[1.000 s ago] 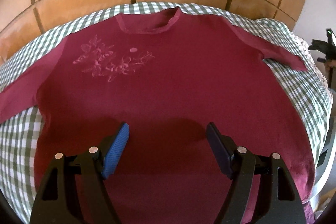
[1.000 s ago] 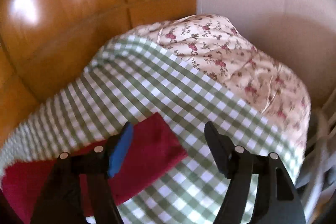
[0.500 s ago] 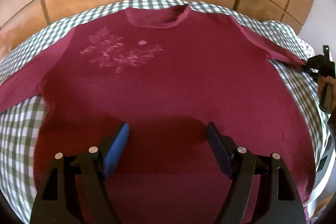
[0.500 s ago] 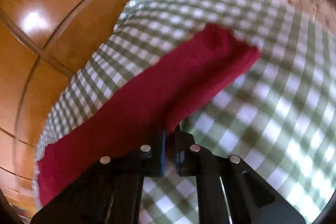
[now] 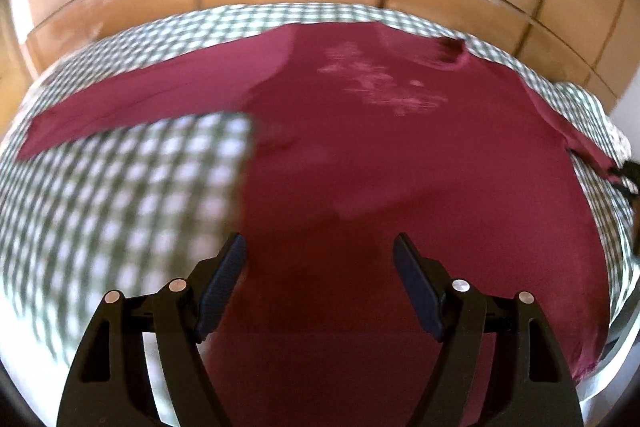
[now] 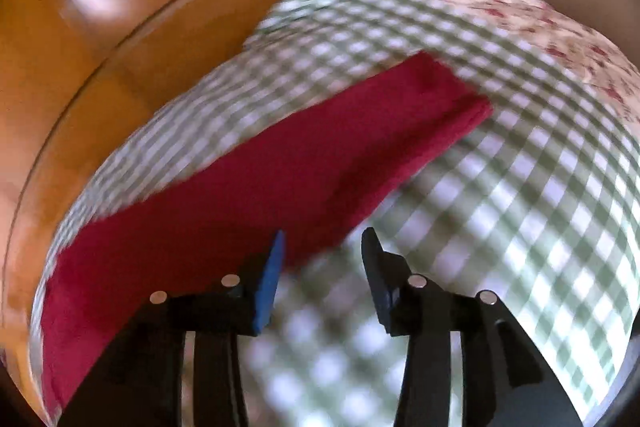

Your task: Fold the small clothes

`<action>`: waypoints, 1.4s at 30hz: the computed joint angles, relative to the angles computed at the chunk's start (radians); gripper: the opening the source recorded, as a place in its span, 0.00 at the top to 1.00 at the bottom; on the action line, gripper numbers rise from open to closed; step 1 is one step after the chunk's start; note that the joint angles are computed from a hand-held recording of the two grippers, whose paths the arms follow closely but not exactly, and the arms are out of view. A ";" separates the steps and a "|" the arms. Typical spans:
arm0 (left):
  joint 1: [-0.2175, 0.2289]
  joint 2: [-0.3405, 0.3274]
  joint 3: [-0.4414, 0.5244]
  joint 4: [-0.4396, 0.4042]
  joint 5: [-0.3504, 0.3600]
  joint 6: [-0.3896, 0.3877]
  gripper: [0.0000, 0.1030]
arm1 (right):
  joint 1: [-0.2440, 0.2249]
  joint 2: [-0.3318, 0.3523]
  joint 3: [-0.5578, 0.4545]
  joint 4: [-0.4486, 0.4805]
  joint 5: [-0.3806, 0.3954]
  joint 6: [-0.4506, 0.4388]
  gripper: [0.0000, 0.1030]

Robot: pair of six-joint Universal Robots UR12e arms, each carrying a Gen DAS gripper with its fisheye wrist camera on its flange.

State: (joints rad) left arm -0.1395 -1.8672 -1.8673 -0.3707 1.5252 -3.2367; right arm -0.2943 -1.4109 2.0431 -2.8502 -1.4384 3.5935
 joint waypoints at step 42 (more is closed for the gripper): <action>0.049 0.125 -0.131 0.056 -0.137 0.038 0.40 | 0.129 -0.231 0.272 0.049 0.318 -0.229 0.75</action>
State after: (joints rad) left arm -0.0902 -1.7419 -1.9983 -0.3143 1.3878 -3.1988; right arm -0.1650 -1.6420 2.3149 -2.8015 -1.1200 3.3650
